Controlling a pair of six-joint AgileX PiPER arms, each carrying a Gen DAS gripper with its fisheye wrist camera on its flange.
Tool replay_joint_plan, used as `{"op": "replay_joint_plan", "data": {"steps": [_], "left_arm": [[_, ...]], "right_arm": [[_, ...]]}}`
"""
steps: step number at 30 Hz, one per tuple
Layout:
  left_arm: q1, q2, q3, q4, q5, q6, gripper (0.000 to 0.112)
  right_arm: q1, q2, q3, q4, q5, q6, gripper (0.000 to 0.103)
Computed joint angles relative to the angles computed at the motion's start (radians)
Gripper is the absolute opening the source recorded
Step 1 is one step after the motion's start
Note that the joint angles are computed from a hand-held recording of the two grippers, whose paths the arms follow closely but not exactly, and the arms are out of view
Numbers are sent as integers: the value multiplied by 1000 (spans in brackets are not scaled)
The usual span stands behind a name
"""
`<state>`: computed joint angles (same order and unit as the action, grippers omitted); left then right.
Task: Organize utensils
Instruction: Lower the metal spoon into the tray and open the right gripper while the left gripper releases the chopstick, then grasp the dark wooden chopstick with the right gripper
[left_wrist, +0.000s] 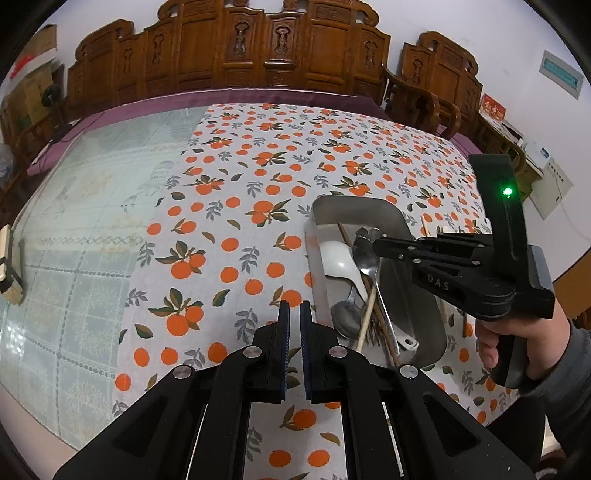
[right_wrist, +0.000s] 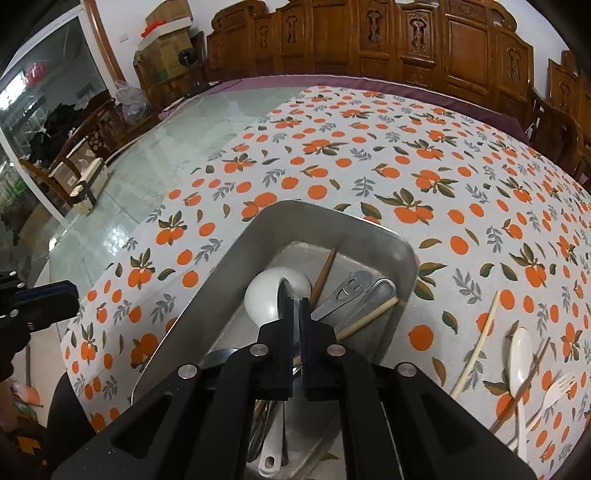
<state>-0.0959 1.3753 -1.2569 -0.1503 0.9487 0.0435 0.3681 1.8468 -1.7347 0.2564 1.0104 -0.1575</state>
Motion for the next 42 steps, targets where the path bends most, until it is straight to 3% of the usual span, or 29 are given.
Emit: {"op": "replay_joint_plan", "data": {"steps": [10,14,17,21,25,28,35,42], "left_arm": [[-125,14,-17,41,-13,-91,5],[-200,34,-29,62,-17,-134,7],[-252,57,-41,65,-25,-159,18],[-320,95,-64,80,-30,-196,18],[-382,142,-93,94,-37,-228,18],[-420,175,-115,108,-41,-250,18],[-463,213,-148,135,-30,-277,18],[-458,213,-151,139,-28,-279,18]], "right_arm": [[-107,-230,193,64,-19,-106,6],[-210,-340,313,90,-9,-157,6],[-312,-401,388,114,8,-211,17],[-429,-437,445,129,27,-276,18],[-522,-439,467,159,40,-330,18],[-547,-421,473,175,41,-351,24],[-483,-324,468,160,-17,-283,26],[-375,-220,425,-3,-81,-91,26]]}}
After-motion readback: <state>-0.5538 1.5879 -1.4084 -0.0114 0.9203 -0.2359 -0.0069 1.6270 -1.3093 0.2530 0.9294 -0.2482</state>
